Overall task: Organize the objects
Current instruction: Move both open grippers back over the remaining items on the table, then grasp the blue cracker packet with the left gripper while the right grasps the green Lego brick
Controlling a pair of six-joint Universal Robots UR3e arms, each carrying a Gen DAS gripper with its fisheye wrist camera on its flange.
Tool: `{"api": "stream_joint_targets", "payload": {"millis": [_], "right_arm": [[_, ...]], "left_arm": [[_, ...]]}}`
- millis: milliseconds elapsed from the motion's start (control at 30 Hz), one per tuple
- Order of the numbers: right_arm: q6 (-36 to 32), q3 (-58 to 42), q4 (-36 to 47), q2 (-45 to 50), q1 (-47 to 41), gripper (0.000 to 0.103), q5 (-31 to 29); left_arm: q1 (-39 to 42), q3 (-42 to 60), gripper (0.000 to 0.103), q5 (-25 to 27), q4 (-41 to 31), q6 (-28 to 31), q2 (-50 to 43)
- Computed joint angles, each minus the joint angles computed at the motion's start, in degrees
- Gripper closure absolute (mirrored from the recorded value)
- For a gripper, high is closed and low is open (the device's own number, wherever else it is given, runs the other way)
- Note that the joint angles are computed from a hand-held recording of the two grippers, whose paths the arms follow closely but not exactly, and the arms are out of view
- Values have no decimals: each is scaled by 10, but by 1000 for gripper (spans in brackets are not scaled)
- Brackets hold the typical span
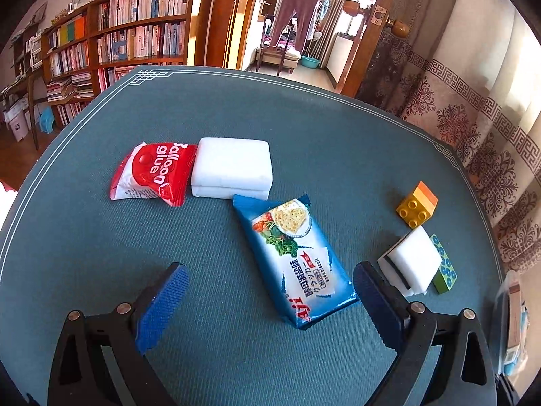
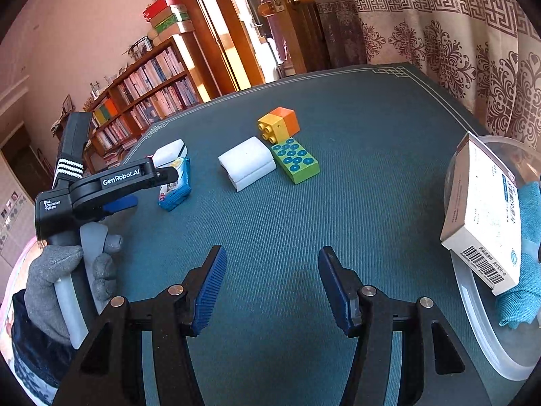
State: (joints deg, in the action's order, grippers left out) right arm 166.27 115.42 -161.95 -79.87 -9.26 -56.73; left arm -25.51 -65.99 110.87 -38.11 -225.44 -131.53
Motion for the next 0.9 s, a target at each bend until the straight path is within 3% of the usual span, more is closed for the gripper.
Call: {"api": "stream_joint_targets", "payload": {"millis": [200, 467, 533, 733, 900], "right_arm": [[8, -29, 5, 34, 13, 45, -11], [28, -60, -3, 71, 26, 45, -32], [36, -74, -10, 83, 30, 45, -43], [69, -157, -18, 141, 57, 45, -95], [84, -253, -17, 207, 91, 45, -152]], "left_arm": [[4, 100, 3, 21, -60, -14, -61], [2, 86, 29, 33, -36, 11, -62], [-1, 83, 45, 32, -27, 23, -62], [-3, 39, 55, -10, 25, 47, -41], [-13, 49, 56, -22, 33, 64, -42]]}}
